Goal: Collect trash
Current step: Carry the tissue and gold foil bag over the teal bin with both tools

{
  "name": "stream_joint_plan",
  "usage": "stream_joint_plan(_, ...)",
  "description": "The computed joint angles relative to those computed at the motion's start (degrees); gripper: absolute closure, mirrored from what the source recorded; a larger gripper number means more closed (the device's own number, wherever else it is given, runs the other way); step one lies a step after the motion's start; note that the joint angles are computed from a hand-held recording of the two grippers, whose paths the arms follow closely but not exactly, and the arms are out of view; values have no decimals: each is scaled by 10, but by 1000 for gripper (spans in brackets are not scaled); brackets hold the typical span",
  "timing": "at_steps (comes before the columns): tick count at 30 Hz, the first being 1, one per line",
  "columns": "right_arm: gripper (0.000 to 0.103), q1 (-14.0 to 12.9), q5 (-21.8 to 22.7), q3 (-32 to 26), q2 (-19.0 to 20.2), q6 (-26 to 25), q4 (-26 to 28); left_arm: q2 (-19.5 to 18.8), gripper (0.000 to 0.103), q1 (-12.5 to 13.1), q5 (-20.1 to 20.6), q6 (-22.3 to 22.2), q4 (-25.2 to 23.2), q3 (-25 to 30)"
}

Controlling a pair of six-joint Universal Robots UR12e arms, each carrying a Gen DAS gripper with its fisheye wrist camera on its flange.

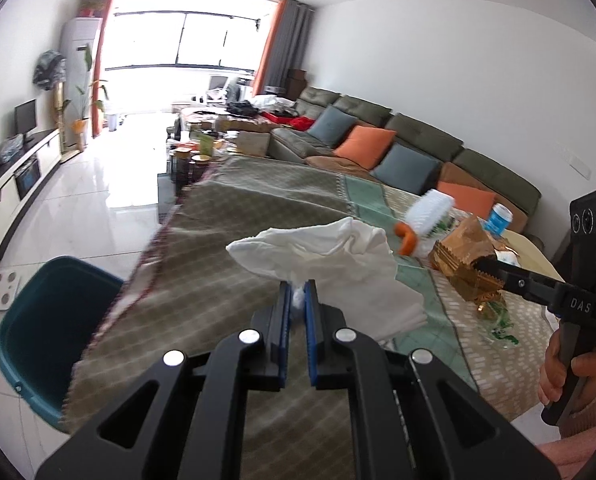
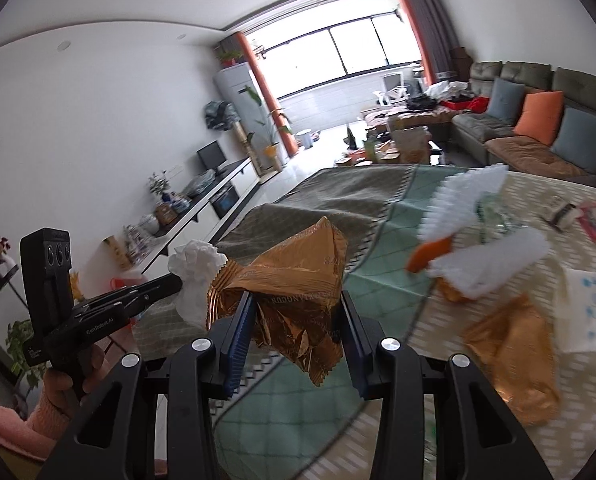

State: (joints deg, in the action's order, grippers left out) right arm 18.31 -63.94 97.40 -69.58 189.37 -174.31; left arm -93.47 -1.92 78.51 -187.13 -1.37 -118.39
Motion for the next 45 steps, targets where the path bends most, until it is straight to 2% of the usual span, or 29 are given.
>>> stream_joint_plan(12,61,15,44,-42,29,-28,45,32,95,29,49,-31,12,-31)
stream_joint_plan(29,61,47,89,-121,77,-93,112,62,95,65,100,-62,7,-58)
stream_joint_plan(45,61,73,97,-183,110,-137,172,73,95,84,129,-83,2,-70)
